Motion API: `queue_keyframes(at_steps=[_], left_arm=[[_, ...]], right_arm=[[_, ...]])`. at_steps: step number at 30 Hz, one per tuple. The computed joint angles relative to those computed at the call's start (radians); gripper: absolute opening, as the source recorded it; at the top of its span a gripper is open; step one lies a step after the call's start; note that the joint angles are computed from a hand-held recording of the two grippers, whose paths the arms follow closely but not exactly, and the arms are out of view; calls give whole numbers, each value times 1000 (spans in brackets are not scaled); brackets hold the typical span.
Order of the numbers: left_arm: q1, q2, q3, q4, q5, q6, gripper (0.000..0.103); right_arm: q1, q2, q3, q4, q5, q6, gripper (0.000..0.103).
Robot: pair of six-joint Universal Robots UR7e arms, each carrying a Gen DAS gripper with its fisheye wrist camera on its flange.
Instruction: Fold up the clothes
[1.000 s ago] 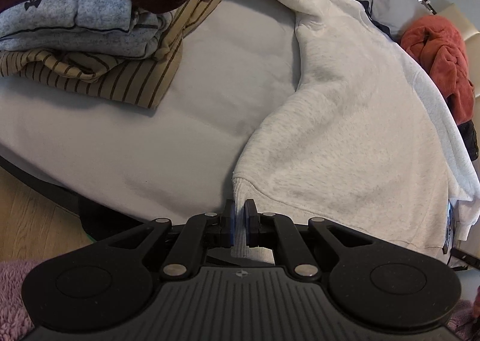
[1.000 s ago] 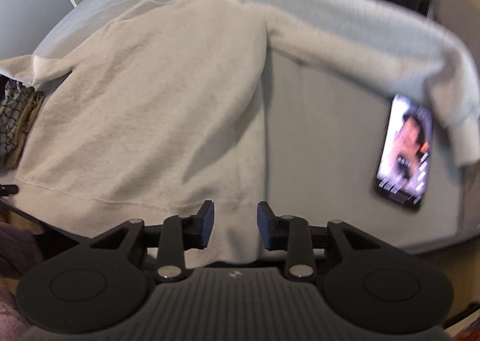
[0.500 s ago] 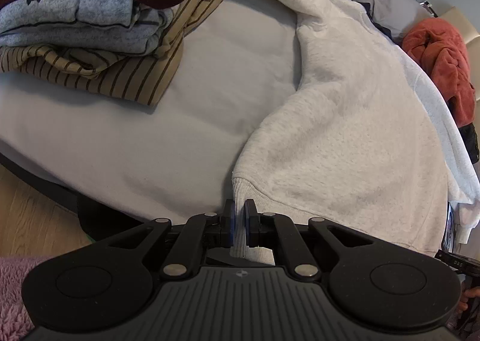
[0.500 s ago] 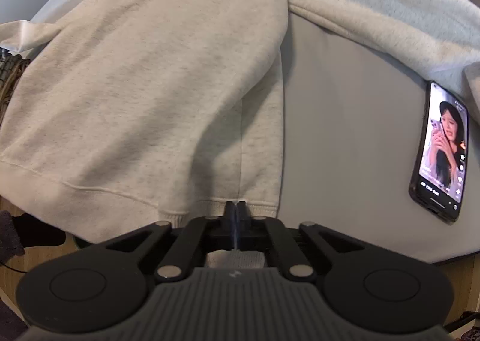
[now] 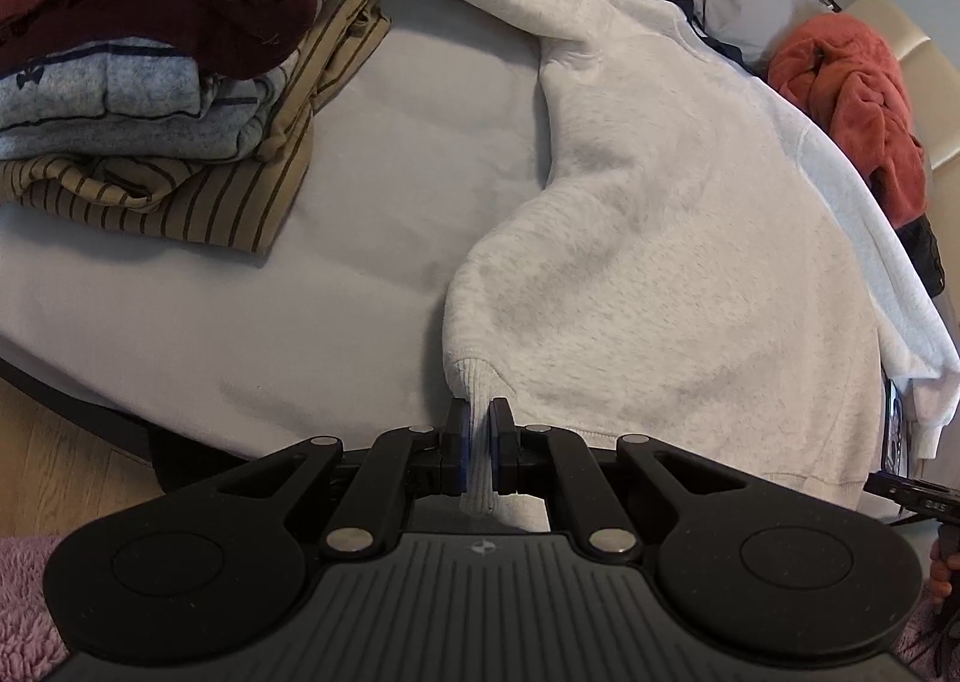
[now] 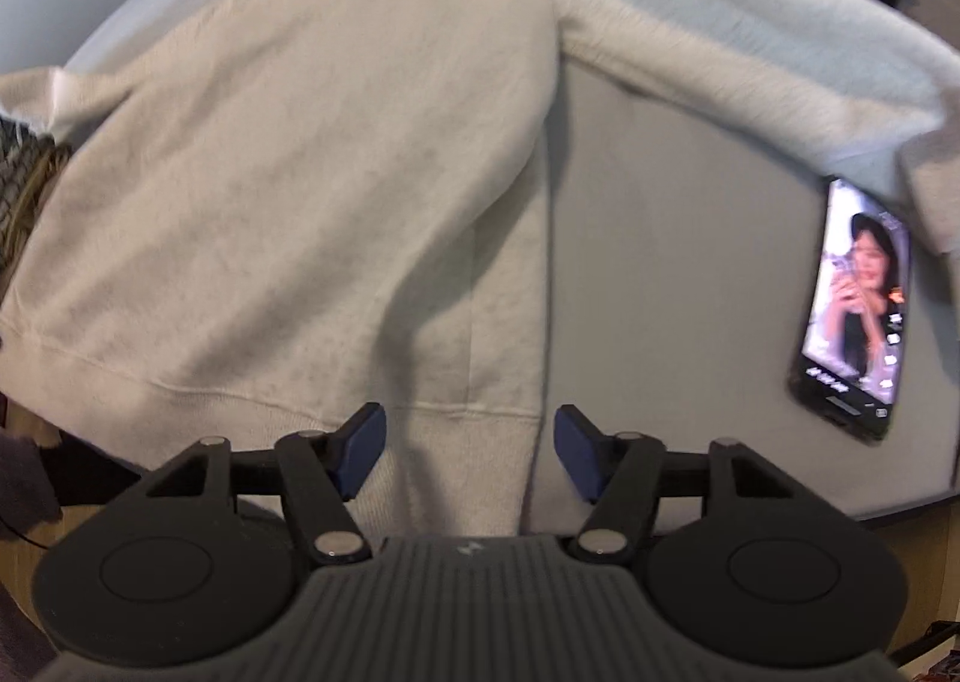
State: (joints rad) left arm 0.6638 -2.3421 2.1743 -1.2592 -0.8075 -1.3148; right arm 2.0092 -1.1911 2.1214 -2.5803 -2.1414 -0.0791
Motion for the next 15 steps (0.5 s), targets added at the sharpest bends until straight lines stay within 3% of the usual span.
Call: queue_keyframes(at_steps=[7, 8, 9, 12, 15], left_arm=[[12, 10, 9, -5, -3, 6, 4], [12, 11, 9, -5, -2, 6, 4], [13, 13, 10, -6, -2, 6, 4], [5, 8, 10, 2, 3, -7, 4], [-35, -11, 6, 36, 17, -41, 4]], right_arm=[[-6, 55, -14, -5, -39, -24, 52], [-3, 61, -11, -12, -50, -35, 46], [-3, 61, -8, -16, -51, -49, 32], [4, 43, 2, -21, -43, -69, 11], [8, -9, 14, -43, -39, -35, 9]])
